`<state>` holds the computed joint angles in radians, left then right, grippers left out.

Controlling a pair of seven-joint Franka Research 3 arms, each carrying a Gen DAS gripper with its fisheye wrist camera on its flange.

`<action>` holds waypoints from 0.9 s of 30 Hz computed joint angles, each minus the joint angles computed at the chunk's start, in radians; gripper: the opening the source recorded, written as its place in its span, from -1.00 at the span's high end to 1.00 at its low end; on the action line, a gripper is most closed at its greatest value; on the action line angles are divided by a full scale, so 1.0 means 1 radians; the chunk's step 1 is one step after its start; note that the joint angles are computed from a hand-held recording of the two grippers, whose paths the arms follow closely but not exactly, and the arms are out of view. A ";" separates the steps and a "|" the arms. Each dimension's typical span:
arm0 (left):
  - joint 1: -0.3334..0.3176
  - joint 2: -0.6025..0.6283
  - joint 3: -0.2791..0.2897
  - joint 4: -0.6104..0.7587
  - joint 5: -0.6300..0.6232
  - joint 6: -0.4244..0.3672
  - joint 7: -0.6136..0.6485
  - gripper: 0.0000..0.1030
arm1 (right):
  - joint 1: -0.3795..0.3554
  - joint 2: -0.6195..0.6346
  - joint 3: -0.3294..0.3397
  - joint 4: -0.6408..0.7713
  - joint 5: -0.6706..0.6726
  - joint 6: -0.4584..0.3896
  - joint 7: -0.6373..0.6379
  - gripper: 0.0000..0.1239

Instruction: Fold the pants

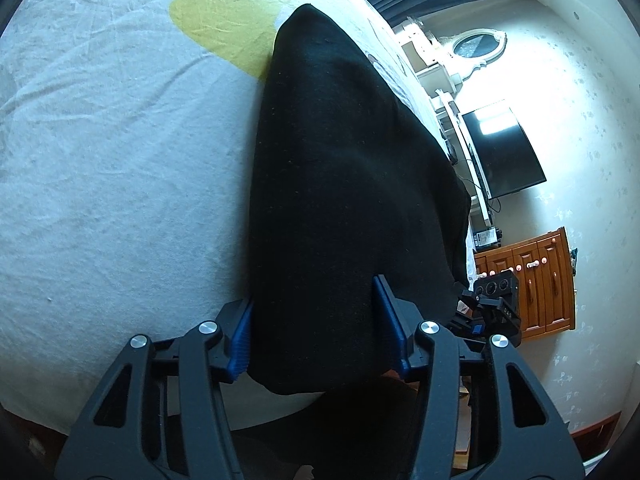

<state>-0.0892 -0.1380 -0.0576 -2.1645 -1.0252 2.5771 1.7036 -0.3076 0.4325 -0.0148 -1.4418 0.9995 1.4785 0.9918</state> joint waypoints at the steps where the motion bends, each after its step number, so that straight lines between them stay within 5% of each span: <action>1: 0.000 0.000 -0.002 0.000 0.006 0.004 -0.003 -0.02 | -0.001 0.000 0.001 -0.001 0.004 0.000 0.001 0.27; 3: -0.003 -0.002 -0.002 0.002 0.004 0.002 0.011 -0.11 | -0.005 0.000 0.001 -0.003 0.015 0.001 -0.001 0.22; 7: 0.007 -0.004 0.018 0.025 -0.060 -0.077 0.017 -0.67 | 0.000 0.004 0.003 0.048 -0.018 -0.027 -0.013 -0.11; 10: 0.025 -0.001 0.044 0.042 -0.168 -0.136 0.060 -0.78 | 0.026 -0.019 -0.006 0.076 -0.084 0.043 -0.066 -0.21; 18: 0.105 0.116 0.022 0.159 -0.210 -0.117 0.216 -0.78 | 0.035 0.186 0.061 0.354 -0.079 0.061 0.066 -0.25; 27: 0.175 0.272 -0.039 0.322 -0.169 -0.114 0.184 -0.78 | 0.040 0.463 0.193 0.738 -0.064 0.069 0.266 -0.26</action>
<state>0.0859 0.1335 -0.0965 -1.8423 -1.1947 2.4627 1.8879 -0.2681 0.8957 0.1778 -0.7033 0.9351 1.5470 1.2581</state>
